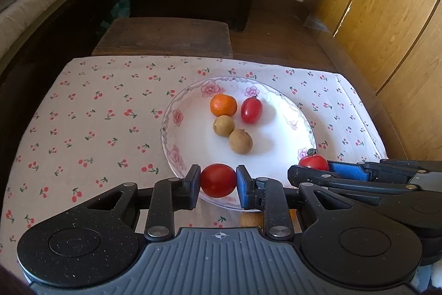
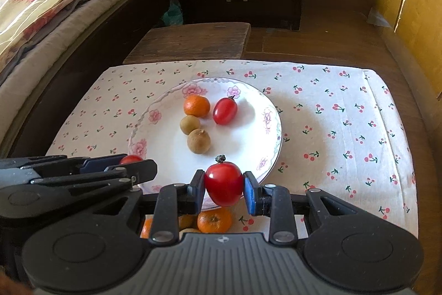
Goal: Organize fruits
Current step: 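Carry the tomato with the left tool while the right carries its tomato to the bowl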
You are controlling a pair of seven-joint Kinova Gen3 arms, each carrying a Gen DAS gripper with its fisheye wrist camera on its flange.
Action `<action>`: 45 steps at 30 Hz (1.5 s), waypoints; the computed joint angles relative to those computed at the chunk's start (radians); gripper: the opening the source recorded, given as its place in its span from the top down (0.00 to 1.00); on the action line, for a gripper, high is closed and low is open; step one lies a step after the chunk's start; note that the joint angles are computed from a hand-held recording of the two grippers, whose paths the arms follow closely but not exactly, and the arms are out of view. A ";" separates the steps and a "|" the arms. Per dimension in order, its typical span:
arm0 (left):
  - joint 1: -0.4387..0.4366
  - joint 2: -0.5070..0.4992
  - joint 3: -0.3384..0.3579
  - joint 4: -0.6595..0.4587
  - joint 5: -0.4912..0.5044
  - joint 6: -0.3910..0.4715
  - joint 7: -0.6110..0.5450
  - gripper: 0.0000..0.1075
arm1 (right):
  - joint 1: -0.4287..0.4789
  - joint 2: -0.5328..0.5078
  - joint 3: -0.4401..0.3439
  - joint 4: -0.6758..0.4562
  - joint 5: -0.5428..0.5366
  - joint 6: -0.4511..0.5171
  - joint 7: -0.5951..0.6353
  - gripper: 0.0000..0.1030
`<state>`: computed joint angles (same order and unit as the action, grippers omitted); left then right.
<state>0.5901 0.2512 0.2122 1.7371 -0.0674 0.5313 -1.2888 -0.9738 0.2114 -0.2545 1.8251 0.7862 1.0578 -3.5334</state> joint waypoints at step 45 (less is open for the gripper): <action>0.049 0.050 -0.032 -0.031 -0.085 0.014 0.070 0.68 | 0.023 0.033 0.034 0.002 -0.009 -0.037 0.033 0.70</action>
